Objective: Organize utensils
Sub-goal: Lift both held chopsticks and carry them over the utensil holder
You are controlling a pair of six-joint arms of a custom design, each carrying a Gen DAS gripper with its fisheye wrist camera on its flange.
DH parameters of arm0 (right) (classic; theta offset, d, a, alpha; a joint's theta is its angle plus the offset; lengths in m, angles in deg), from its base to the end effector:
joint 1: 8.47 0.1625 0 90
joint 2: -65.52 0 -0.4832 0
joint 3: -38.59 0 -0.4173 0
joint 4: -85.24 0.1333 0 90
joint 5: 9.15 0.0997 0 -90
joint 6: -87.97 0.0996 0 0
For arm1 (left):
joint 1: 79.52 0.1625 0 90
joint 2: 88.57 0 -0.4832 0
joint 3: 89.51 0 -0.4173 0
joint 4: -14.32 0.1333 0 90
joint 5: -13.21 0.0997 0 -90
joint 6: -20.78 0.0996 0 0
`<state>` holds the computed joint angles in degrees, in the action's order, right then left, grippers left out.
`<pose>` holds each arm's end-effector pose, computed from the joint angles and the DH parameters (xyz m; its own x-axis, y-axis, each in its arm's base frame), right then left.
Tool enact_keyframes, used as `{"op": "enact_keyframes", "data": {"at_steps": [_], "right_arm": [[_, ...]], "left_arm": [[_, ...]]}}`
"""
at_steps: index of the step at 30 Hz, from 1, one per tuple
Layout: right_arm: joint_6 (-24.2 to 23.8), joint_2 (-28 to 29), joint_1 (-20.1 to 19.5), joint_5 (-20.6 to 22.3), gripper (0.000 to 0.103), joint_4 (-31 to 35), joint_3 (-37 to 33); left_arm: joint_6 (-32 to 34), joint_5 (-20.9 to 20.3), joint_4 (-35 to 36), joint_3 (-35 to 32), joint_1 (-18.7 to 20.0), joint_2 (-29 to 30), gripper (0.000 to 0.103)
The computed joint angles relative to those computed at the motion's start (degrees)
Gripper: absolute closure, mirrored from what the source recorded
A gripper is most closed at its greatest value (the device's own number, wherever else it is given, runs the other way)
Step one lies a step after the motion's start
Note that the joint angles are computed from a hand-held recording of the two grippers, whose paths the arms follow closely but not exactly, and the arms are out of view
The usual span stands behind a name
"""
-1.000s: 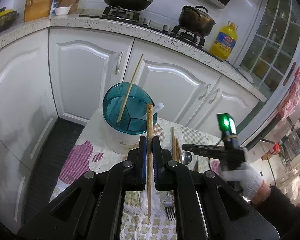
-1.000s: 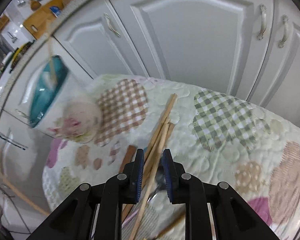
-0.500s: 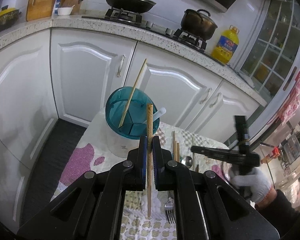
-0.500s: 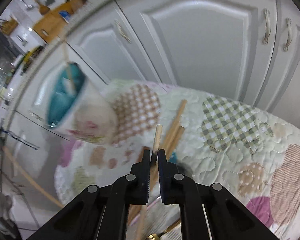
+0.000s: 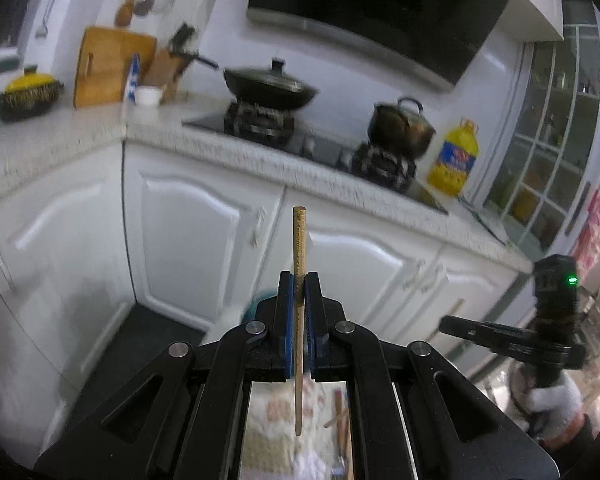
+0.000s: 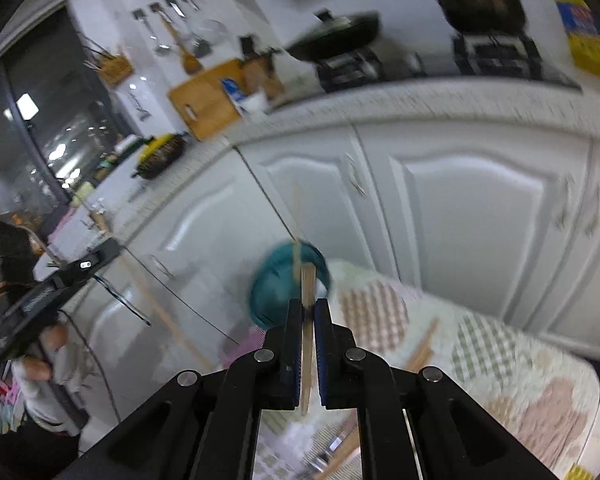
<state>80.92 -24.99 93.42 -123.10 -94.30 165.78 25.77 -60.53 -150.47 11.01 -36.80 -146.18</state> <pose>0.1863 -0.4341 0.4209 -0.9384 0.0549 0.3411 -0.2414 0.6021 -0.7611 -0.4047 -0.5931 0.2579 -0.7028 0.6528 -0.2828 0.6876 0.5213 -0.5055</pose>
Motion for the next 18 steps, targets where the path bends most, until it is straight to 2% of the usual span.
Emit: {"op": "enact_keyframes", "data": {"at_steps": [8, 15, 18], "right_arm": [[-4.5, 5.2, 4.9, -3.0, 0.098, 0.2, -9.6], [-6.5, 10.7, 3.7, -5.0, 0.098, 0.1, -15.7], [-6.6, 12.3, 1.9, -4.2, 0.098, 0.8, -17.0]], "left_arm": [[3.5, 4.2, -4.9, -6.9, -0.1, 6.4, 0.099], [5.6, 7.2, -6.0, -11.3, 0.7, 12.1, 0.099], [5.8, 8.0, -5.3, -12.4, 1.3, 13.9, 0.099]]}}
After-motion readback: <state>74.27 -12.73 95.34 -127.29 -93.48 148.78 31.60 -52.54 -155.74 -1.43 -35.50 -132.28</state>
